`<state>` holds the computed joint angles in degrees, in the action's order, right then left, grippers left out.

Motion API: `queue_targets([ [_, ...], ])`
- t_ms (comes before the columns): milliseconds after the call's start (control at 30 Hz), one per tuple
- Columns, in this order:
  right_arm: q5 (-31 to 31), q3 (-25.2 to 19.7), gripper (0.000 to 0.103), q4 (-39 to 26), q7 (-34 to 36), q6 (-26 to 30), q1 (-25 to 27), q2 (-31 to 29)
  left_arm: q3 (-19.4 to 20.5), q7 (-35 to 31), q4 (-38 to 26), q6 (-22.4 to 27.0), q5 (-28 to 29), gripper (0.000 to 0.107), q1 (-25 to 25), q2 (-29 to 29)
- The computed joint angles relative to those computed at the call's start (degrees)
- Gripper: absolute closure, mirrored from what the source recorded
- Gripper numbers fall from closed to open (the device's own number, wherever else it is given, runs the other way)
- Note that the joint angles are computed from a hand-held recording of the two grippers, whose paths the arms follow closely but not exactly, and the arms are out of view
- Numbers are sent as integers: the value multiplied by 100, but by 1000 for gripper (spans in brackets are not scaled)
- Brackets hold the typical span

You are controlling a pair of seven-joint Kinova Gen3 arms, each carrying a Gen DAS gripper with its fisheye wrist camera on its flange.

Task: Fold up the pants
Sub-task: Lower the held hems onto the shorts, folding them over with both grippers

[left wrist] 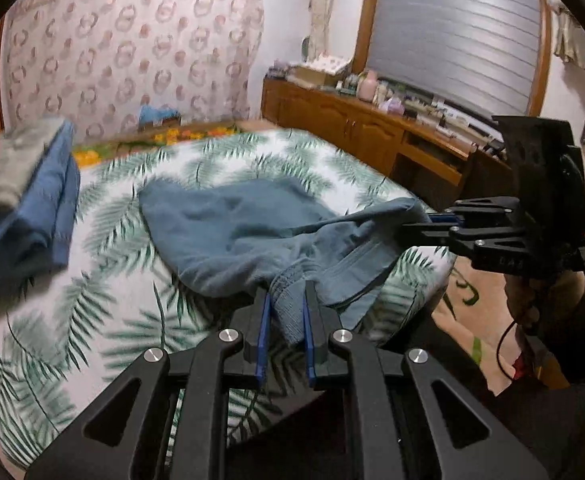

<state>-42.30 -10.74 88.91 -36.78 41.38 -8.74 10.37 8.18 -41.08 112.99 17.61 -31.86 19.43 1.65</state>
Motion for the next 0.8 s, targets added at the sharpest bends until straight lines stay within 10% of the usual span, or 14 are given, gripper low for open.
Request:
queue_targets([
  [800, 461, -111, 88, 39, -571, -55, -115, 110, -104, -449, 70, 23, 526, 93, 195, 166],
])
